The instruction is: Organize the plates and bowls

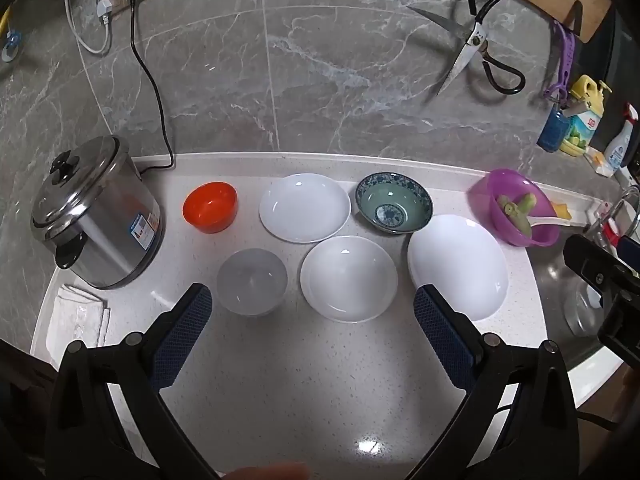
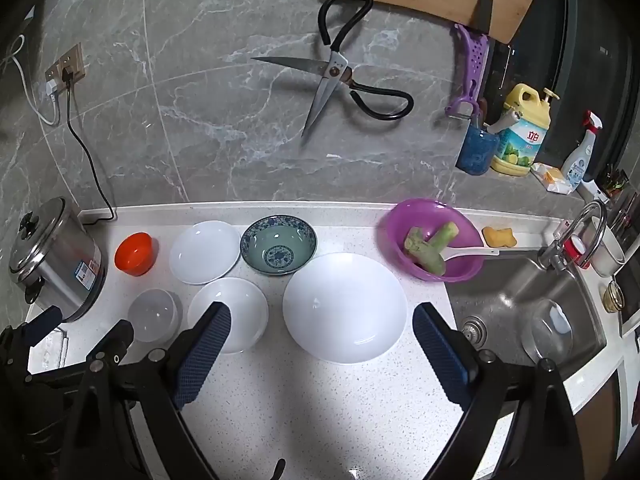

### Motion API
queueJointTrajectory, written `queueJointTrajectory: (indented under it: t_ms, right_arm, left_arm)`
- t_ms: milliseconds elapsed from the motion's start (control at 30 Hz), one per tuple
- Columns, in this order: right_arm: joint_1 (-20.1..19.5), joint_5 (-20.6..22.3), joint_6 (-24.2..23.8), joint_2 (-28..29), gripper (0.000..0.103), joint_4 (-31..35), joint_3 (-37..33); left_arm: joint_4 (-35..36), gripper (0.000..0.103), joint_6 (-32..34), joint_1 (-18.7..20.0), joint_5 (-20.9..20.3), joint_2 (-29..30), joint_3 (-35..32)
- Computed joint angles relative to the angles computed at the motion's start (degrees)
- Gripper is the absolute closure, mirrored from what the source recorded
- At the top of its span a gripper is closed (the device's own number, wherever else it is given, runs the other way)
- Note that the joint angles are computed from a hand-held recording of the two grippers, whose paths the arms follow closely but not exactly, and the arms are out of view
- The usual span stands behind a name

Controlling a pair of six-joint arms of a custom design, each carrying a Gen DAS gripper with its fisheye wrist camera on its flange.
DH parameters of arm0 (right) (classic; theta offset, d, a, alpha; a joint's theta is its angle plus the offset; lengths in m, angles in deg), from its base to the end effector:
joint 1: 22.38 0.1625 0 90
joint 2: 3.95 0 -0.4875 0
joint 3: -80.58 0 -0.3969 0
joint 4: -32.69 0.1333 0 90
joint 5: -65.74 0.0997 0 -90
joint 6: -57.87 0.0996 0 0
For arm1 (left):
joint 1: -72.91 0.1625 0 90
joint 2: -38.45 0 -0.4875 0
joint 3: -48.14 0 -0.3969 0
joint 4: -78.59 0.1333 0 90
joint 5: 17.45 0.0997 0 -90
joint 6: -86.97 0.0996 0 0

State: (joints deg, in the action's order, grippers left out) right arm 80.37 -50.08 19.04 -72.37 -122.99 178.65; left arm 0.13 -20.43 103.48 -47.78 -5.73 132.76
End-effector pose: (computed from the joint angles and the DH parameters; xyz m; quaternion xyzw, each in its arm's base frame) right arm 0.2328 -0.6215 0.4056 0.3411 -0.8647 0.2457 0.2750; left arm -0.4683 -0.5313 0.1353 -0.1178 0.8010 -0.4006 0.4289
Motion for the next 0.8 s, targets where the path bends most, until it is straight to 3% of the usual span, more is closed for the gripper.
queueJointTrajectory:
  t_ms: [200, 800]
  right_arm:
    - [0.05, -0.34, -0.11, 0.35, 0.009, -0.09, -0.22]
    - [-0.23, -0.54, 0.12, 1.93, 0.009, 0.49, -1.67]
  left_arm:
    - [2.53, 0.001, -0.84, 0.13, -0.91, 0.7, -1.5]
    - [-0.02, 0.001, 1.65, 1.93, -0.69, 0.58, -1.12]
